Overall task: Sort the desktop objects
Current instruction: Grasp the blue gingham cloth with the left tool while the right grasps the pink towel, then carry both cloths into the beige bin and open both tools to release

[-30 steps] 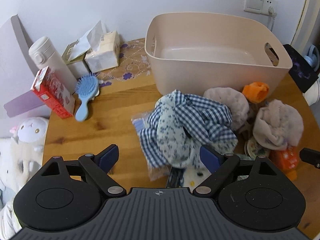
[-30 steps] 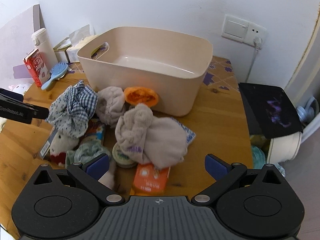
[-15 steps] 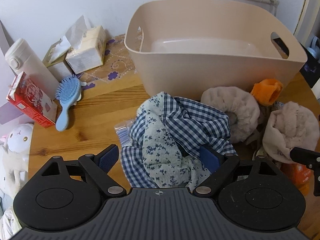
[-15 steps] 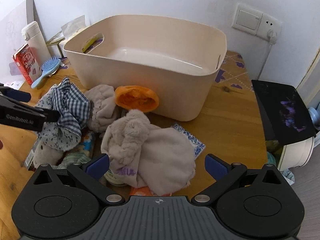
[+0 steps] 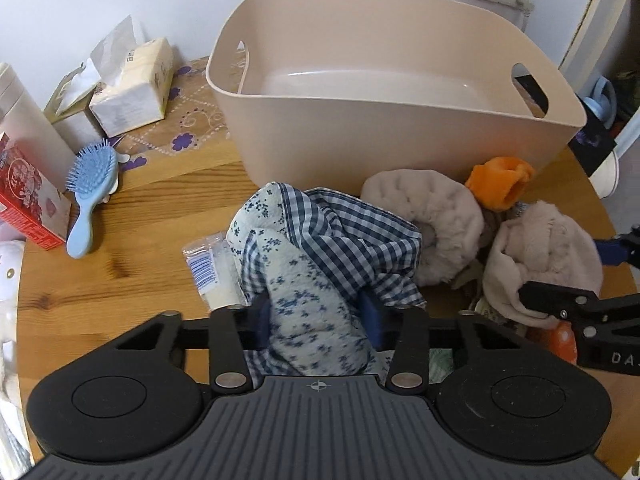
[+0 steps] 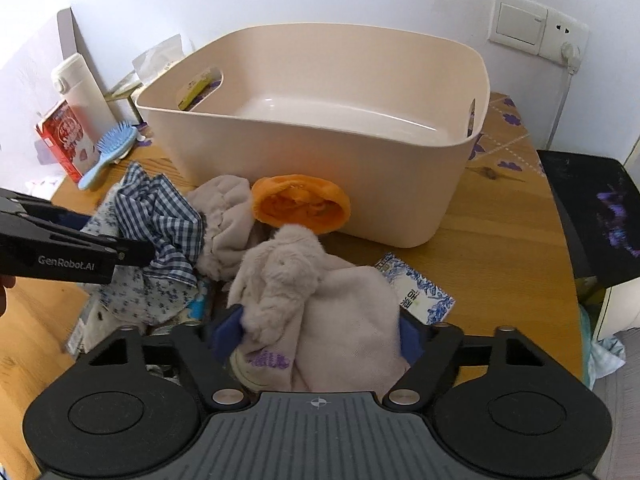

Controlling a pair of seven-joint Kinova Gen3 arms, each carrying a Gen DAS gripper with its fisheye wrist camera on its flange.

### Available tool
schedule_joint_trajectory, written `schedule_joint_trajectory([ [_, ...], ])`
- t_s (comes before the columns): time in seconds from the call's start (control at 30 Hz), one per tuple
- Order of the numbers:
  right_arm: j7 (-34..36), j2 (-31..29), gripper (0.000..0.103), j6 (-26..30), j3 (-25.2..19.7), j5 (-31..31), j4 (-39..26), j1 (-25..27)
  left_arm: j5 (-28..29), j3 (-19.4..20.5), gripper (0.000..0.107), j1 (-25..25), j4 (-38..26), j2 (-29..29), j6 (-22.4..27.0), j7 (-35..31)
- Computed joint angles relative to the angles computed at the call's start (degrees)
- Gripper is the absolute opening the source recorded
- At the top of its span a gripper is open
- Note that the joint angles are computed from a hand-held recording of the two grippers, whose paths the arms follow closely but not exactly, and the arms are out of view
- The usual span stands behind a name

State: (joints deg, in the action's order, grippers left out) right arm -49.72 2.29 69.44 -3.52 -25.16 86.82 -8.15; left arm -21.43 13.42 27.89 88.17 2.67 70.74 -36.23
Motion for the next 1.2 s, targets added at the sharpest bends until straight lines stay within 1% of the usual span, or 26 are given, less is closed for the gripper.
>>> schedule_joint_trajectory([
  [0.03,0.6,0.0,0.057,0.5,0.2,-0.6,-0.1,0.3,-0.1,0.1,0.034,0.1,-0.1,-0.1,0.2,0.2],
  [0.07,1.6,0.0,0.053,1.0,0.4,-1.5,-0.1,0.6,-0.2,0.2,0.032,0.2,-0.3,-0.2,0.6,0.6],
  [0.1,2.6,0.1,0.044,1.6,0.6,-2.4,-0.2,1.0,-0.2,0.1,0.028,0.2,-0.2,-0.4,0.6,0.6],
  [0.13,3.7,0.1,0.037,2.2,0.8,-3.2,-0.4,1.4,-0.1,0.1,0.024,0.1,0.0,-0.7,0.5,0.5],
  [0.23,5.0,-0.4,0.029,2.3,0.8,-3.7,-0.2,1.7,0.4,0.2,0.019,-0.4,0.6,-1.5,0.1,-0.1],
  [0.33,5.4,-1.2,0.025,2.0,1.0,-4.1,0.4,1.9,0.3,0.6,0.017,-0.7,1.3,-2.5,-0.1,0.1],
  [0.5,6.2,-2.4,0.021,1.3,1.7,-5.4,1.0,2.3,-0.1,1.5,0.016,-1.3,1.3,-3.9,0.9,1.6],
  [0.77,6.9,-4.3,0.021,1.2,3.2,-7.9,0.5,2.8,-2.4,3.2,0.016,-2.0,-0.1,-6.3,2.8,3.4],
  [0.97,7.8,-4.9,0.021,1.7,4.0,-9.6,-1.3,3.0,-4.9,4.6,0.016,-3.0,-2.0,-7.7,4.0,4.3],
  [1.2,8.2,-4.3,0.021,0.6,4.1,-10.5,-3.4,3.2,-7.5,5.3,0.016,-4.3,-4.9,-7.7,4.8,3.0],
])
